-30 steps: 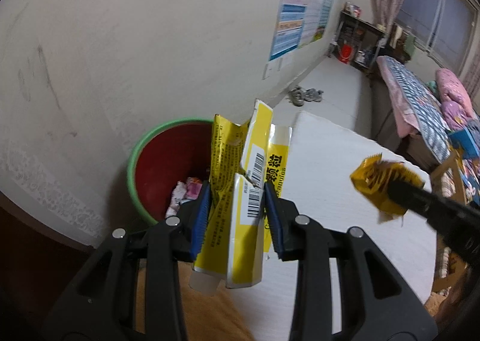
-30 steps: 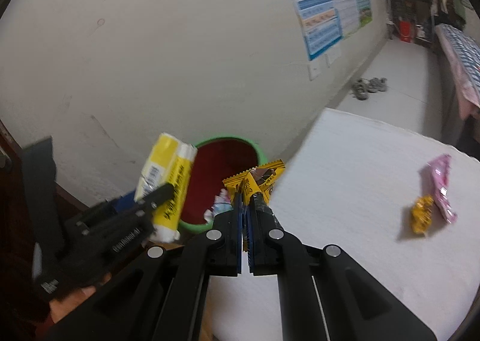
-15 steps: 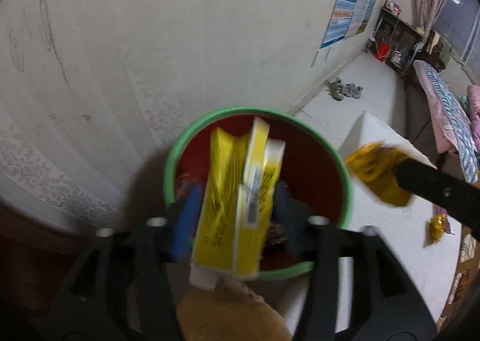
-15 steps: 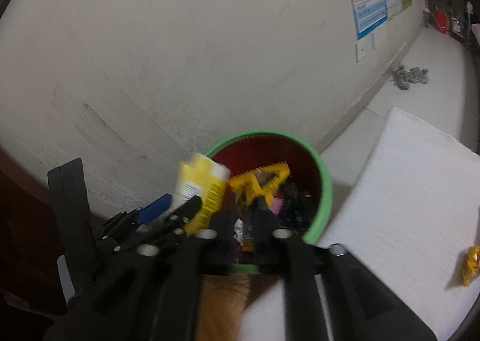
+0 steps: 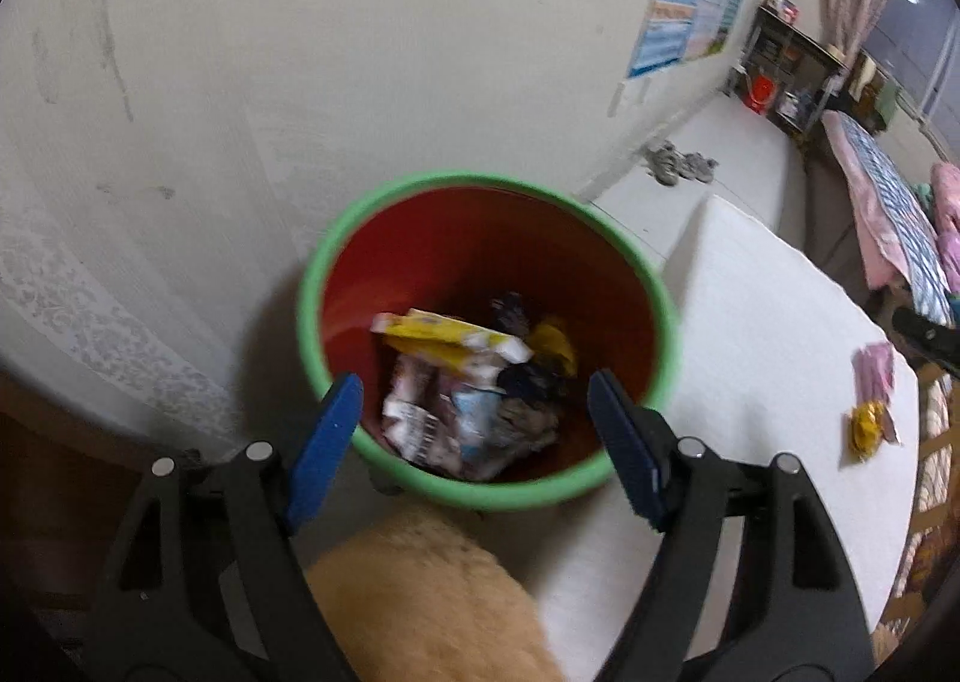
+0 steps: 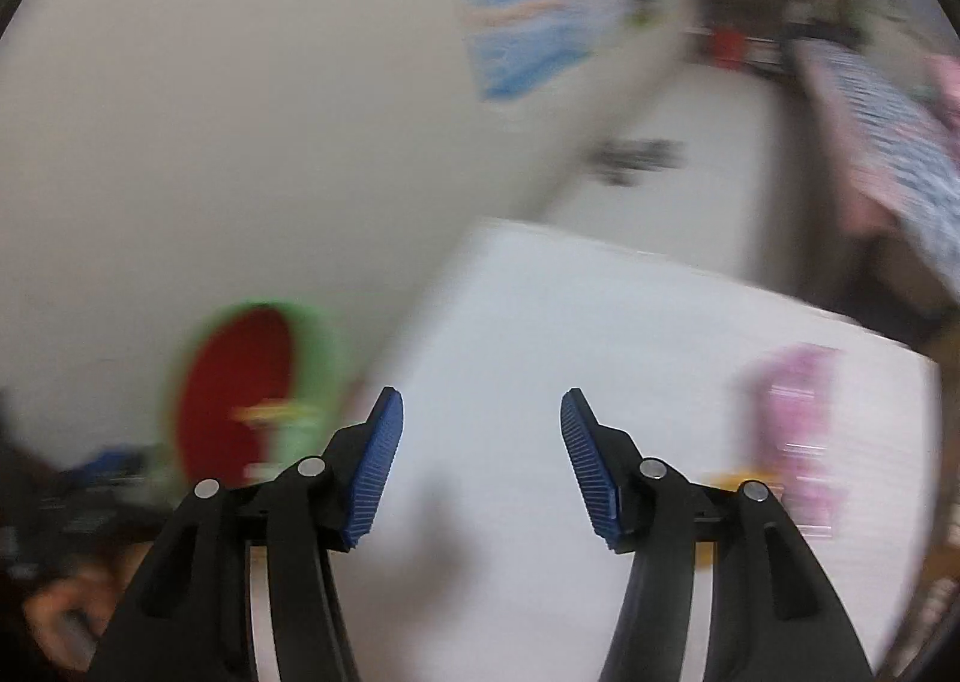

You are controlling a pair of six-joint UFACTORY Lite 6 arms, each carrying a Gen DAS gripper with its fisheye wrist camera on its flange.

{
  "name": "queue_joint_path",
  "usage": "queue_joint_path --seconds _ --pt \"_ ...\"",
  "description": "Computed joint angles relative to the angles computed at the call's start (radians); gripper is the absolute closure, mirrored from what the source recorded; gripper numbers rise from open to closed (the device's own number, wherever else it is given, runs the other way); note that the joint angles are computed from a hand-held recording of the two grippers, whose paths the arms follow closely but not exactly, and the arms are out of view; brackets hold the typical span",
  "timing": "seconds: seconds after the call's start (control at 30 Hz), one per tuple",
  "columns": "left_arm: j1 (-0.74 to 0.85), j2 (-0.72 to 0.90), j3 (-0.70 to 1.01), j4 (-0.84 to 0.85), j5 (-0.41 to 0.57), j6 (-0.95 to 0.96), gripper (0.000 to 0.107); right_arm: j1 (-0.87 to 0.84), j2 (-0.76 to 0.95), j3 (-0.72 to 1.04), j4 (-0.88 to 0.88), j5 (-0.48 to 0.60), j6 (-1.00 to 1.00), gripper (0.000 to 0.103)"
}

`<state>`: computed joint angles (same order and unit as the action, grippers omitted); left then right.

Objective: Collect trash
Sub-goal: 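Open both tools to drop the yellow packs and candy wrapper into the bin, then grasp the pink wrapper with the right tool while the left tool grasps the yellow wrapper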

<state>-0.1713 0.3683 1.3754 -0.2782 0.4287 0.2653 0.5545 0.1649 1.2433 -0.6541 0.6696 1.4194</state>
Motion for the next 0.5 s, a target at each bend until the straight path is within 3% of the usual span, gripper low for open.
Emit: queue_joint_path --seconds 0.1,0.23,0.37,0.43,0.5 --pt "-0.07 -0.035 -0.032 -0.011 0.009 -0.013 0.032 -0.149 -0.173 -0.269 0.024 0.015 -0.005 0.045" --pt "-0.202 -0.061 -0.059 0.002 0.015 -0.069 0.031 -0.394 -0.252 -0.499 0.223 -0.148 -0.226 0.045" --pt "-0.334 -0.066 -0.061 0.032 0.012 -0.141 0.031 -0.466 -0.223 -0.598 0.312 -0.293 -0.371 0.048" --pt "-0.403 -0.055 -0.048 0.08 0.009 -0.197 0.031 -0.5 -0.246 -0.654 0.345 -0.344 -0.407 0.079" --pt "-0.47 -0.027 -0.012 0.112 0.015 -0.237 0.031 -0.518 -0.33 -0.718 0.396 -0.369 -0.452 0.084"
